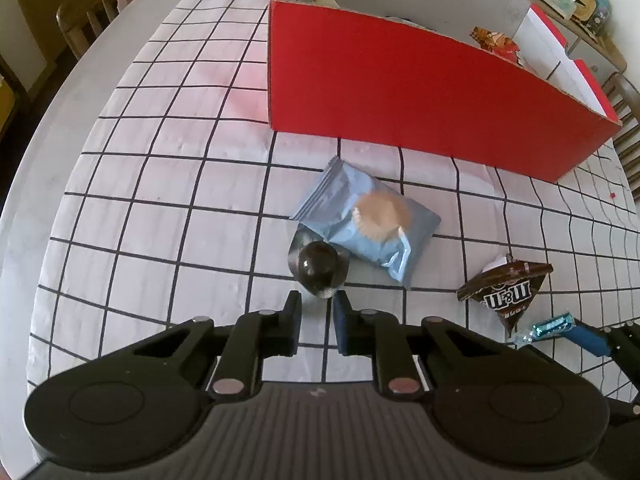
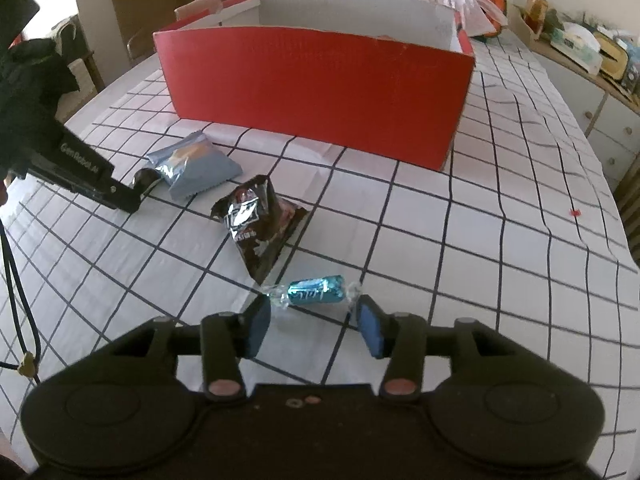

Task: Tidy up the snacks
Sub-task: 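Grasp the dark round candy with the left gripper while the right grasps the blue candy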

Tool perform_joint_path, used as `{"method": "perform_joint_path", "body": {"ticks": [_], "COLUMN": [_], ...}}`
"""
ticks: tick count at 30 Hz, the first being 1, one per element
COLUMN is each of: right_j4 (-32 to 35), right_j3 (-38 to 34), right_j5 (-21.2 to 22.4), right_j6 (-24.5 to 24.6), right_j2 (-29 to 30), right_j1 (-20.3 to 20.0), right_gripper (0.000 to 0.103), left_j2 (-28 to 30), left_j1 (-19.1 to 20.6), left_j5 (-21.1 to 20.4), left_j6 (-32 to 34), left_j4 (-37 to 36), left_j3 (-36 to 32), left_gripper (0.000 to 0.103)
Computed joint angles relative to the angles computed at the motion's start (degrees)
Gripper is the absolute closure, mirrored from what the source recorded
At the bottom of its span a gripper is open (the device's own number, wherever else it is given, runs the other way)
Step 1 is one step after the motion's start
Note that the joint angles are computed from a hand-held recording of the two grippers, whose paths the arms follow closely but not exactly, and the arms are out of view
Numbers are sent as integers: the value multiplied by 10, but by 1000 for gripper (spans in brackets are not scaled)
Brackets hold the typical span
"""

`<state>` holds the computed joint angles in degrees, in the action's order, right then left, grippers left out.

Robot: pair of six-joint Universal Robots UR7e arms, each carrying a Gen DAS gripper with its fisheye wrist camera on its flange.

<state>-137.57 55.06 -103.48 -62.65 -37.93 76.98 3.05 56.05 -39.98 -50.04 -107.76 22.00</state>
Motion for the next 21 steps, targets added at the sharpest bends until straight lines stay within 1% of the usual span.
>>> {"method": "perform_joint_path", "body": {"ticks": [2,6,8,9,11,12,15,17,18,21], "right_j4": [8,25,46,54,66,75,85,84,74,36], "right_j3": [-4,-15,-25,-29,-35,-39,-37,-27,-17,5], "right_j5": [3,12,22,22,27,29,29,21,13,-7], "right_j6": [10,24,17,11,6,12,50,74,83,102], "right_j2": [-1,-1,-1,0,1,2,4,3,3,4], "right_j1": [-2,-5,-6,-5,-3,-2,2,5,7,13], "right_gripper": [55,50,42,36,35,35,33,33,33,34], "left_j2": [-8,-23,-32,-35,-41,-43,-46,-47,-46,-39], "left_j1": [0,-2,-3,-4,-5,-5,-6,-6,-6,-5], "left_j5": [-4,-5,-5,-6,-6,-5,-3,-4,-4,-3], "left_j6": [1,2,4,6,9,9,7,12,14,5], "left_j4": [-9,-29,-42,-50,-60,-61,-63,-67,-67,-47], "left_j3": [15,46,63,72,85,88,93,93,92,72], "left_gripper": [86,86,86,86,86,86,86,86,84,73]}}
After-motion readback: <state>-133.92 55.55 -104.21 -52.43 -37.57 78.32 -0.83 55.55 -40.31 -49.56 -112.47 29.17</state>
